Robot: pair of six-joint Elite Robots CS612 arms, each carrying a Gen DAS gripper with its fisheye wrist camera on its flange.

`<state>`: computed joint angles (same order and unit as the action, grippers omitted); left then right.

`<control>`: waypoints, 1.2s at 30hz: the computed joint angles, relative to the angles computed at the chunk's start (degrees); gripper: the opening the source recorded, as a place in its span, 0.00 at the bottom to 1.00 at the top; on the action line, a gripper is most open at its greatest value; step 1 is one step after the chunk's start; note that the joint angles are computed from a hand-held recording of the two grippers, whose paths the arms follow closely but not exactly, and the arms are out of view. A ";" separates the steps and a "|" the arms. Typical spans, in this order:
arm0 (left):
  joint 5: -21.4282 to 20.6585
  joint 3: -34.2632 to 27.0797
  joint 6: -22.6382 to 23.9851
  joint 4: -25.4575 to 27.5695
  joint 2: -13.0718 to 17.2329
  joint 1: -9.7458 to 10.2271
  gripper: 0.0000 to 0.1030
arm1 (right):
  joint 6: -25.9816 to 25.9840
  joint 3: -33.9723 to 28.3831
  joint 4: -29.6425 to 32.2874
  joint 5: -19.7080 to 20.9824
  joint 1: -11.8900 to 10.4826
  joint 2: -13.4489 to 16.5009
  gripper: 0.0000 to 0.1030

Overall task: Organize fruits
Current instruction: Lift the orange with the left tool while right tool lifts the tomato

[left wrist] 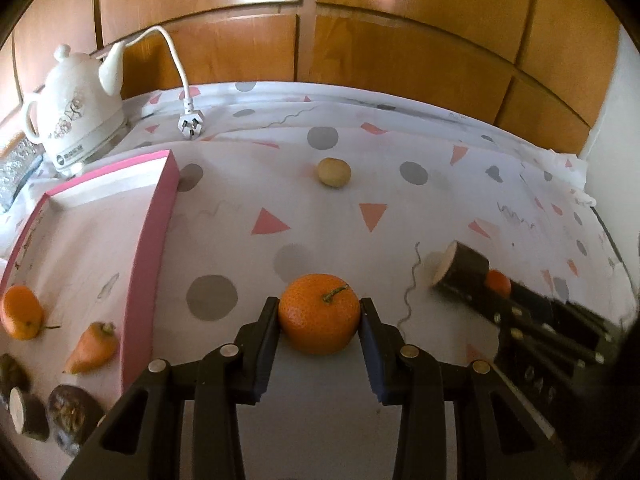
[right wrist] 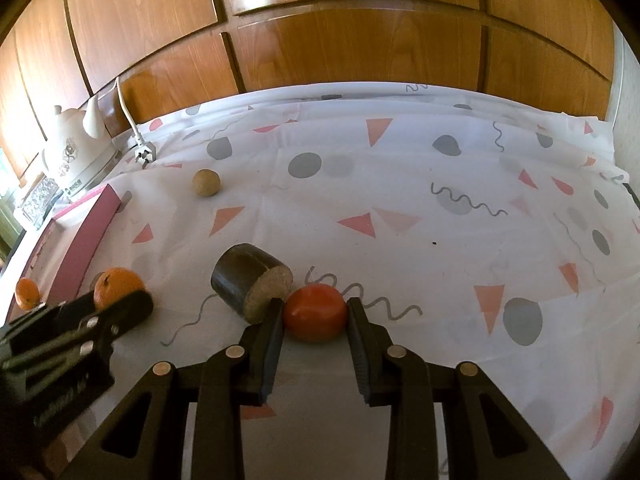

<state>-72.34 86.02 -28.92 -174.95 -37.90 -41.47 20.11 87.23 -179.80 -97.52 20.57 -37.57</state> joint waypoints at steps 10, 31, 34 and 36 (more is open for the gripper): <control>0.82 0.32 0.28 -1.72 0.56 -0.10 0.38 | -0.84 -0.50 1.14 -1.58 0.36 0.09 0.31; 2.09 0.33 1.49 -2.99 1.14 -0.36 0.38 | -0.99 -0.53 0.96 -1.59 0.34 0.17 0.31; 2.06 0.33 1.55 -3.21 1.20 -0.35 0.38 | -1.02 -0.51 0.95 -1.62 0.35 0.16 0.31; 1.92 0.30 1.51 -3.38 1.24 -0.31 0.38 | -1.05 -0.54 0.98 -1.66 0.36 0.18 0.31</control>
